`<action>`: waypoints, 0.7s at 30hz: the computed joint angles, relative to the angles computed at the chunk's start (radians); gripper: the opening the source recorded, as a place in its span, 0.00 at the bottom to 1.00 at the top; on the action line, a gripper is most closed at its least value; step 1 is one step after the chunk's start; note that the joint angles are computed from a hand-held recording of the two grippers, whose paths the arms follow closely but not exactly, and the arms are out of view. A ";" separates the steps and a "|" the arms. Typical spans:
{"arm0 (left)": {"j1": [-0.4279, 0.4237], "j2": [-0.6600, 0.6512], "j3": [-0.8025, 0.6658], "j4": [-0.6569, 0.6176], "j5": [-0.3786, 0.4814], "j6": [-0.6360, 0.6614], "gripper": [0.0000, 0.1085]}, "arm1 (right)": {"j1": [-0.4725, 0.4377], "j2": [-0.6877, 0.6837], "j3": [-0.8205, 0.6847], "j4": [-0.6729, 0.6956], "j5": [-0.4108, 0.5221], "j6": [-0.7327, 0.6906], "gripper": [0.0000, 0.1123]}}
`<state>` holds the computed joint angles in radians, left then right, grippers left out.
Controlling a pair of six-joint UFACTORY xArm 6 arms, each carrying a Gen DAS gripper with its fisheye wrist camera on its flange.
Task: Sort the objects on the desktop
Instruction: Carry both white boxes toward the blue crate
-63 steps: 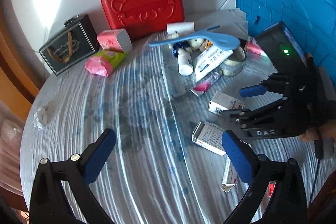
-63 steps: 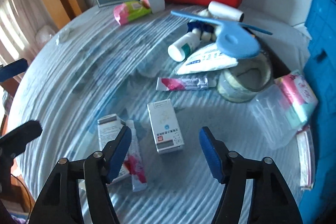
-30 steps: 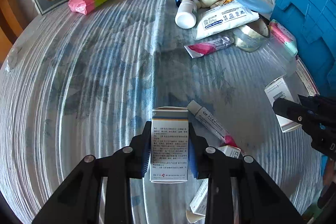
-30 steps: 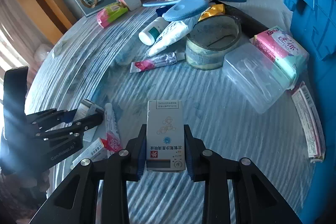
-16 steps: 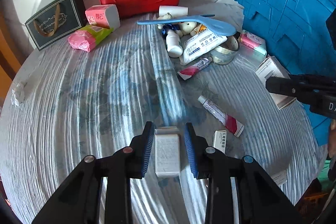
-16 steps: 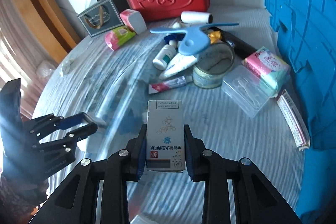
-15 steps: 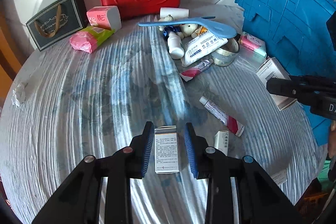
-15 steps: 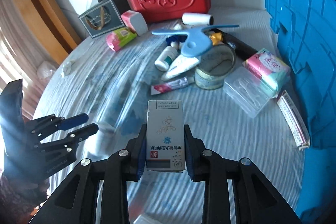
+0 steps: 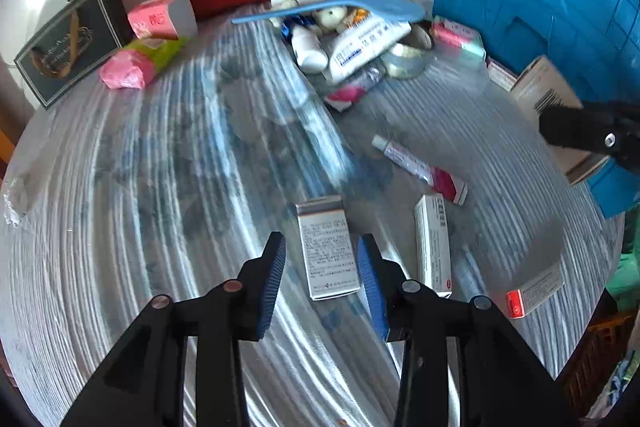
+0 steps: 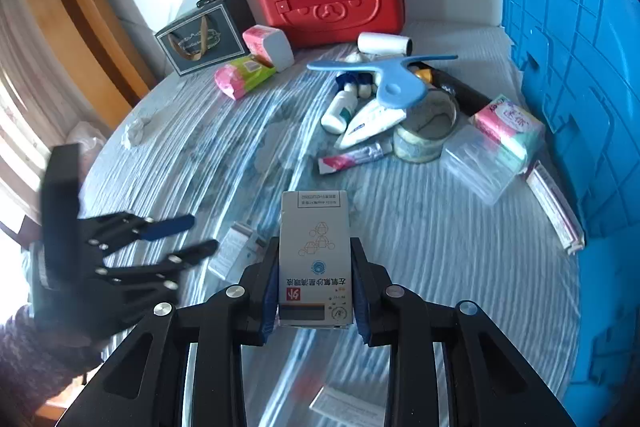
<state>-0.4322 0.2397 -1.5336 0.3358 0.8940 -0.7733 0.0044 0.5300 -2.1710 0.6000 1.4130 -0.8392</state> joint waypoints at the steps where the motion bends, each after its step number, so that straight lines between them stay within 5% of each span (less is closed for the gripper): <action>1: 0.000 0.017 -0.001 -0.027 -0.007 0.020 0.35 | -0.001 -0.008 0.013 -0.003 -0.005 -0.003 0.27; 12: 0.020 0.072 -0.009 -0.044 -0.040 0.040 0.41 | -0.015 0.007 -0.015 -0.012 -0.001 0.026 0.27; 13: 0.024 0.059 0.008 -0.063 -0.053 0.036 0.29 | -0.015 0.005 -0.019 -0.010 -0.003 0.023 0.27; 21: 0.057 -0.074 0.160 -0.088 -0.147 0.000 0.27 | -0.021 0.026 -0.097 0.042 0.028 0.057 0.27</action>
<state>-0.3756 0.1655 -1.3733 0.2475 0.7471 -0.7731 -0.0166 0.5561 -2.2679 0.6420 1.4410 -0.7825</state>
